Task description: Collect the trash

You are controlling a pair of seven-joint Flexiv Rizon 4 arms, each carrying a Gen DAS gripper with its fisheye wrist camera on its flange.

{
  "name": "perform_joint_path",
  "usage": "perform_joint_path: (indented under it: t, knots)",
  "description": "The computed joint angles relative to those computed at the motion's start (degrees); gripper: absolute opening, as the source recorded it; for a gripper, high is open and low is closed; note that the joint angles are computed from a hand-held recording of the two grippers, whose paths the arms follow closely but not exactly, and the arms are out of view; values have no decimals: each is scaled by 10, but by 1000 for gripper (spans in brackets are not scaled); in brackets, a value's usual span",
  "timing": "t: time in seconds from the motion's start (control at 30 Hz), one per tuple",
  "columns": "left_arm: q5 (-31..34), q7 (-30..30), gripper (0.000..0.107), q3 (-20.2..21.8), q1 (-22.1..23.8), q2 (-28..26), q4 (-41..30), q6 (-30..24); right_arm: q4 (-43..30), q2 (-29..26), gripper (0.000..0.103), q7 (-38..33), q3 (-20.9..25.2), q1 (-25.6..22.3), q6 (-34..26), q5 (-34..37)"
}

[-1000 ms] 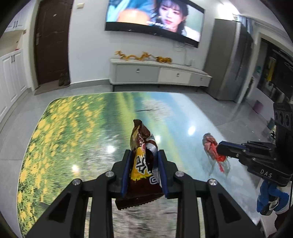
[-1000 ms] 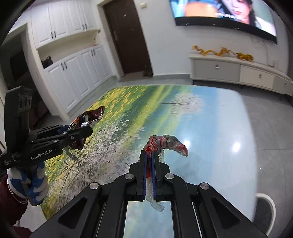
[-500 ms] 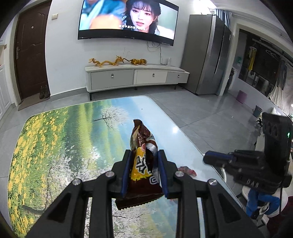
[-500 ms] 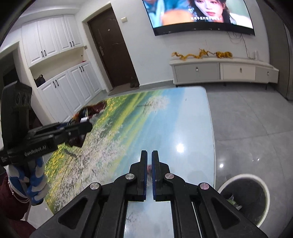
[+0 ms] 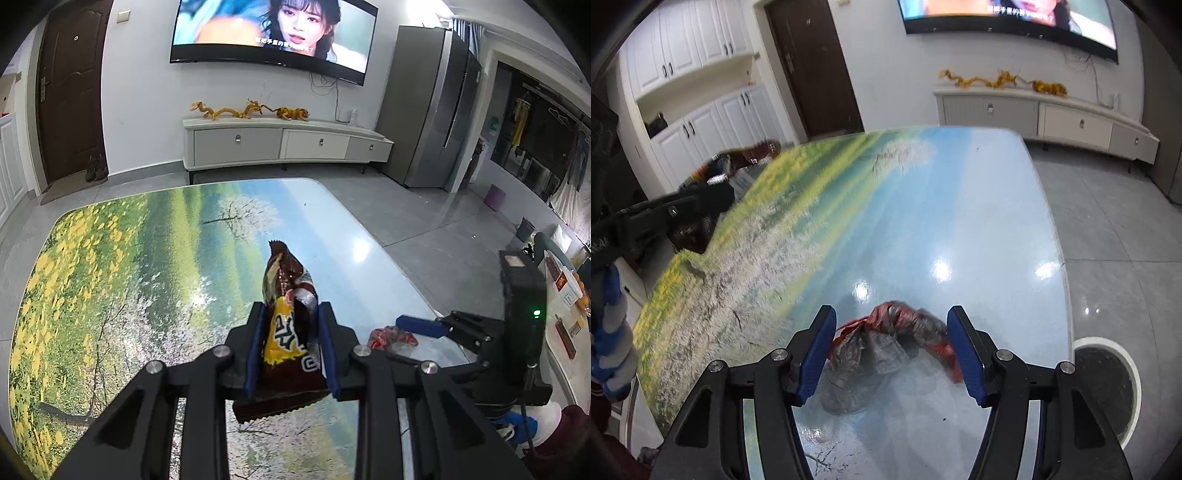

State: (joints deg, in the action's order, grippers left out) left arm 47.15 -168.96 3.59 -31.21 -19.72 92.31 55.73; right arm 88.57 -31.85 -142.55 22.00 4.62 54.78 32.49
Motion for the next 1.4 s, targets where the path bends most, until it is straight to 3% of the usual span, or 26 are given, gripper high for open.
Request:
perform_joint_path:
  t: [0.07, 0.27, 0.47, 0.93, 1.2, 1.4]
  knots:
    - [-1, -4, 27, 0, 1, -1, 3, 5, 7, 4, 61, -5, -2, 5, 16, -4]
    - [-8, 0, 27, 0, 2, -9, -1, 11, 11, 2, 33, 19, -13, 14, 12, -39]
    - [-16, 13, 27, 2, -4, -16, -12, 6, 8, 2, 19, 7, -3, 0, 1, -33]
    - [-58, 78, 27, -1, -8, -58, -70, -2, -29, 15, 15, -47, 7, -54, -53, 83]
    - [-155, 220, 27, -21, -3, -155, -185, 19, -56, 23, 15, -48, -31, -91, -60, 138]
    - [-245, 364, 27, -49, -6, -272, -346, -27, -76, -11, 15, 14, -67, -108, -33, 114]
